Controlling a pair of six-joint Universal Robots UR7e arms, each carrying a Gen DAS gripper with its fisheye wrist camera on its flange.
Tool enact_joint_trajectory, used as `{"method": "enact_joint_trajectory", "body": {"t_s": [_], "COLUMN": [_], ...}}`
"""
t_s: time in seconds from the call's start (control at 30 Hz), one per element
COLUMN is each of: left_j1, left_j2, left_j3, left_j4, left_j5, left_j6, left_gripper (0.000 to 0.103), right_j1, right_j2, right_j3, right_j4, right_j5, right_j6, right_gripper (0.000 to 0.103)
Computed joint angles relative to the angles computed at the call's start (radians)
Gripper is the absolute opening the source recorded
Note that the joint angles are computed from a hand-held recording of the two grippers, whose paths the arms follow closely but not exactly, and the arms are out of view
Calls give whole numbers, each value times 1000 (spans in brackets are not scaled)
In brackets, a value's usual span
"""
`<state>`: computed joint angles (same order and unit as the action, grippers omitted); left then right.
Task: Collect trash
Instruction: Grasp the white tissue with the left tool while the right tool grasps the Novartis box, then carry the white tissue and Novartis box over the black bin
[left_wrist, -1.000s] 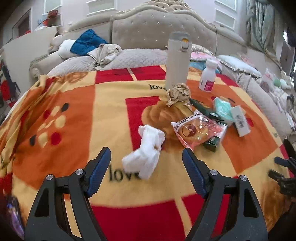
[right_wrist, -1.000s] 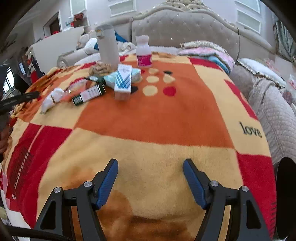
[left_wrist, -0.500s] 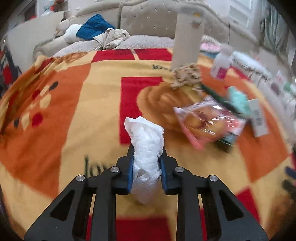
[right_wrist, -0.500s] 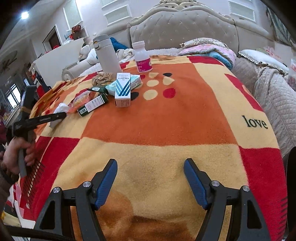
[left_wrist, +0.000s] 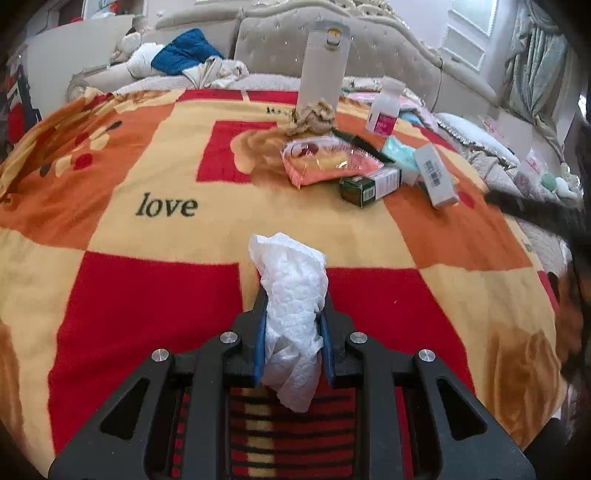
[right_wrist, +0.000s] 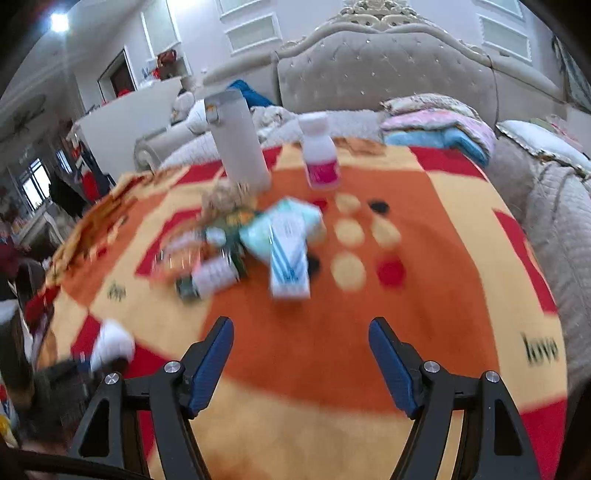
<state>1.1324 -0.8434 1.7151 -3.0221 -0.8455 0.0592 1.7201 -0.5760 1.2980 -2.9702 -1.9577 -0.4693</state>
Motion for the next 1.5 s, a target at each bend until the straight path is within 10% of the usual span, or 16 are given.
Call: {"method": "enact_joint_trajectory", "body": {"t_s": [0.17,0.3,0.37,0.87,1.5], "left_j1": [-1,-4,-7,-7,-35], "left_j2": [5,6,9,8,5], "left_j3": [5,9,8,7,25], "left_j4": [-18,-22,-22,-23,-32], "left_j5": [6,15,24,31,62], "left_j6": [5,3,5,5,31], "left_gripper": [22,22,22,22,22], "right_j1": [-4,-11,-8,-1,-108], "right_j2": [131,176,173,-200,-519], "right_j3": [-229,-292,-276,366,727], "right_j4": [150,222,205,-78,-287], "right_j5": [-17,-19,-25,-17,-34], "right_j6": [2,-1,-17,1,-1], "right_gripper": [67,30,29,29,29]}}
